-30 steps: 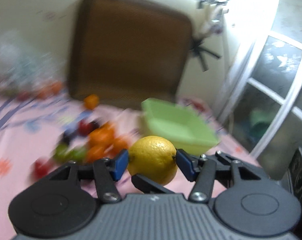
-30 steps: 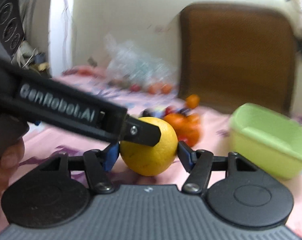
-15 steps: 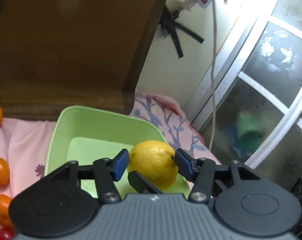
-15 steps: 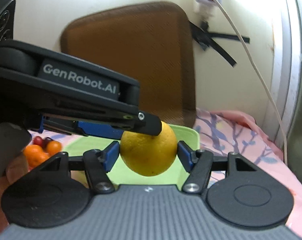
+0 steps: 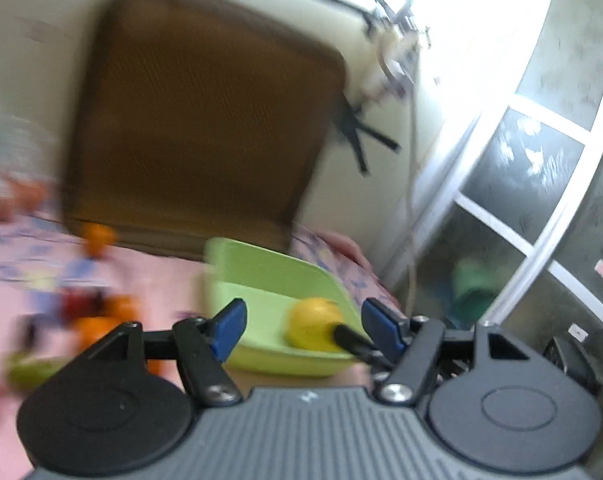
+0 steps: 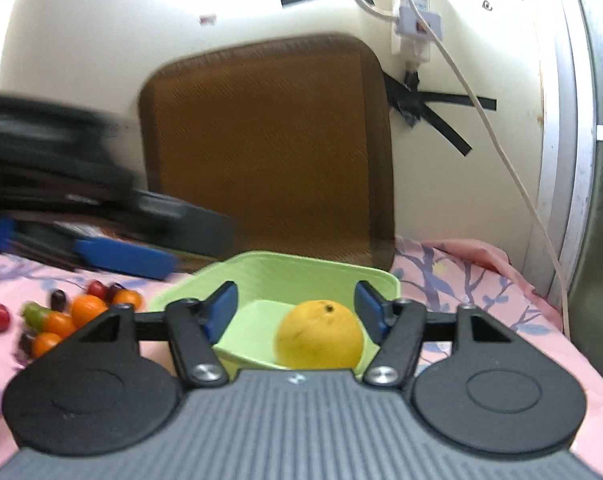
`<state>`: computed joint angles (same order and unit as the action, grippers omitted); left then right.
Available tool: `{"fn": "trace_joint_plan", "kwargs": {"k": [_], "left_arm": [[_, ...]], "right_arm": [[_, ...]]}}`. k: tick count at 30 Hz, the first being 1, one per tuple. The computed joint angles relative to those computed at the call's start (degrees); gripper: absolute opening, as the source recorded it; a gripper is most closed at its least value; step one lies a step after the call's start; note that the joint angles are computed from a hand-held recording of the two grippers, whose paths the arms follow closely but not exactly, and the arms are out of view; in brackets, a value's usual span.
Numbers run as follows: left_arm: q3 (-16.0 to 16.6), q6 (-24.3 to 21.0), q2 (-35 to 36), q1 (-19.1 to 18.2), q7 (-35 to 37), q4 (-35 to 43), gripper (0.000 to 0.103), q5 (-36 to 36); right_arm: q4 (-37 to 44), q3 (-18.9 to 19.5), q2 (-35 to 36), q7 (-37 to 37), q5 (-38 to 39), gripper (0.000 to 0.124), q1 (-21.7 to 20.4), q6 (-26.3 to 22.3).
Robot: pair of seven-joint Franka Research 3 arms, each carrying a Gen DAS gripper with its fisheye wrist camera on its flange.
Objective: Organize fruits
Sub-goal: 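Grasp the yellow grapefruit with the left gripper and drop it into the green bowl, then grasp a red tomato with the left gripper while the right grasps a dark tomato, drop both in bowl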
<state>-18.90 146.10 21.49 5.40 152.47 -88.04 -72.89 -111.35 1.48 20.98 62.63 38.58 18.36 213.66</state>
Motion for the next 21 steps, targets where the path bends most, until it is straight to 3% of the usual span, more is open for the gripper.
{"fn": "trace_joint_plan", "kwargs": {"k": [3,5,7,11,14,17,21], "left_arm": [[2.06,3.63,-4.66,2.72,4.24,-6.45,0.063,-4.56],[4.23,7.02,-5.87,2.76,4.46,-8.86,0.062,-4.35],[5.86,9.91,-5.76,2.35,1.54,-9.64,0.062,-1.58],[5.97,10.27,-3.92,3.27,-1.88,-8.96,0.062,1.96],[5.82,12.14,-1.78,2.4,-5.3,-7.58,0.062,8.55],[4.11,14.53,-1.1,2.68,-5.18,-8.75,0.062,12.21],[1.56,17.27,-0.31,4.13,-5.62,-9.64,0.062,14.61]], "right_arm": [[-3.67,3.31,-2.79,6.79,-6.68,0.027,-2.77,-3.18],[-4.67,5.38,-3.6,11.51,-12.64,0.021,-4.34,-6.43],[-4.1,6.58,-3.29,14.23,-17.66,0.021,-4.8,-8.91],[0.77,6.71,-0.3,12.99,-24.45,0.021,-2.55,-14.45],[4.9,2.06,2.3,8.22,-23.65,0.021,3.66,-17.69],[10.72,-9.36,5.76,3.34,-20.22,0.021,14.66,-23.15],[15.42,-15.02,8.91,3.44,-23.13,0.023,18.42,-28.74]]}}
